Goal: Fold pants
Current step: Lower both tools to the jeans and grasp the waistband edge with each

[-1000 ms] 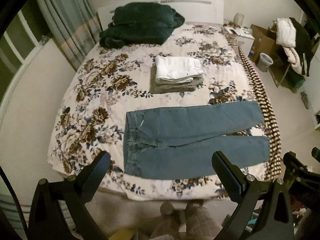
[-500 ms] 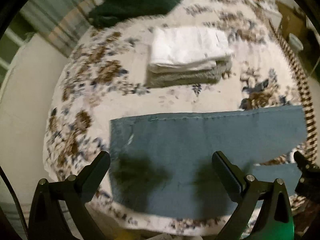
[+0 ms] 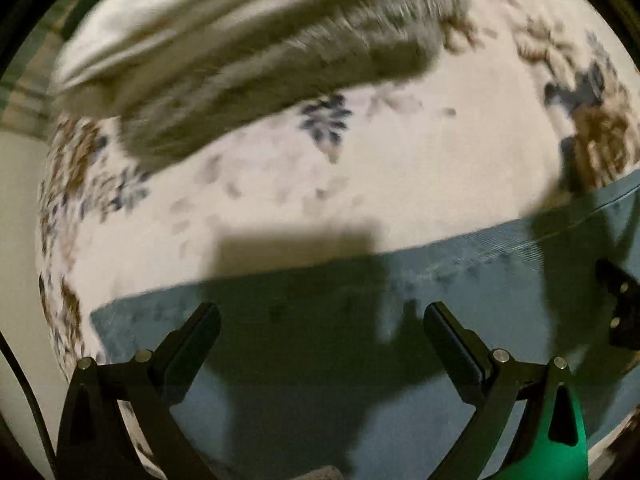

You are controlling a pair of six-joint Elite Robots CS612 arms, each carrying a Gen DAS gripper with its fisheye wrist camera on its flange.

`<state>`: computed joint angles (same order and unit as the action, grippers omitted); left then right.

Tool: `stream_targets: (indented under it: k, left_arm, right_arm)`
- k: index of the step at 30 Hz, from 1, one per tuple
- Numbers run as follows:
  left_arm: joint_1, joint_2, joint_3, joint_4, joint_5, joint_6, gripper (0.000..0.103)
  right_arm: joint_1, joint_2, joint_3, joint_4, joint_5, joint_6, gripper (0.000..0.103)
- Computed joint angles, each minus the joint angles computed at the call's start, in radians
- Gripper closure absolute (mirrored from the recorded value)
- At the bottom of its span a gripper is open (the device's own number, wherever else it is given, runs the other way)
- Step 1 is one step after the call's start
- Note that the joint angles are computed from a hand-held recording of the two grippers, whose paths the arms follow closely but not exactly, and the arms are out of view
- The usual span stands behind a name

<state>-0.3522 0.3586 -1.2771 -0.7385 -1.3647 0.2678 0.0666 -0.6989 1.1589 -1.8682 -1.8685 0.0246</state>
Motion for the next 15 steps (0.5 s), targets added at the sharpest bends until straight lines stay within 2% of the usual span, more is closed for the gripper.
stream_targets:
  k: [3, 6, 7, 8, 9, 10, 11, 12, 13, 15]
  left_arm:
    - [0.001, 0.003, 0.035, -0.008, -0.032, 0.058, 0.0]
    - [0.008, 0.001, 0.063, -0.023, -0.078, 0.103, 0.002]
    - [0.012, -0.003, 0.073, -0.025, -0.104, 0.107, 0.01]
    - [0.016, -0.008, 0.082, -0.024, -0.132, 0.112, 0.023]
    - [0.02, -0.013, 0.088, -0.021, -0.162, 0.122, 0.031]
    - [0.021, -0.017, 0.09, -0.018, -0.188, 0.138, 0.047]
    - [0.021, -0.016, 0.083, -0.027, -0.194, 0.15, 0.066]
    - [0.018, -0.015, 0.078, -0.034, -0.195, 0.157, 0.079]
    - [0.015, -0.016, 0.077, -0.038, -0.191, 0.162, 0.085]
    - [0.013, -0.019, 0.074, -0.053, -0.187, 0.154, 0.099]
  right_arm:
    - [-0.011, 0.034, -0.03, 0.018, 0.041, -0.053, 0.0]
    - [-0.014, 0.061, -0.059, 0.017, 0.052, -0.135, 0.0]
    - [-0.015, 0.067, -0.065, 0.011, 0.06, -0.163, 0.003]
    - [-0.017, 0.07, -0.068, 0.01, 0.072, -0.18, 0.011]
    - [-0.019, 0.074, -0.074, 0.014, 0.095, -0.199, 0.023]
    - [-0.021, 0.075, -0.075, 0.016, 0.114, -0.209, 0.029]
    - [-0.022, 0.074, -0.074, 0.015, 0.134, -0.221, 0.04]
    - [-0.023, 0.07, -0.069, 0.011, 0.145, -0.229, 0.053]
    - [-0.023, 0.067, -0.065, 0.001, 0.153, -0.23, 0.061]
    - [-0.025, 0.05, -0.038, -0.029, 0.166, -0.224, 0.085]
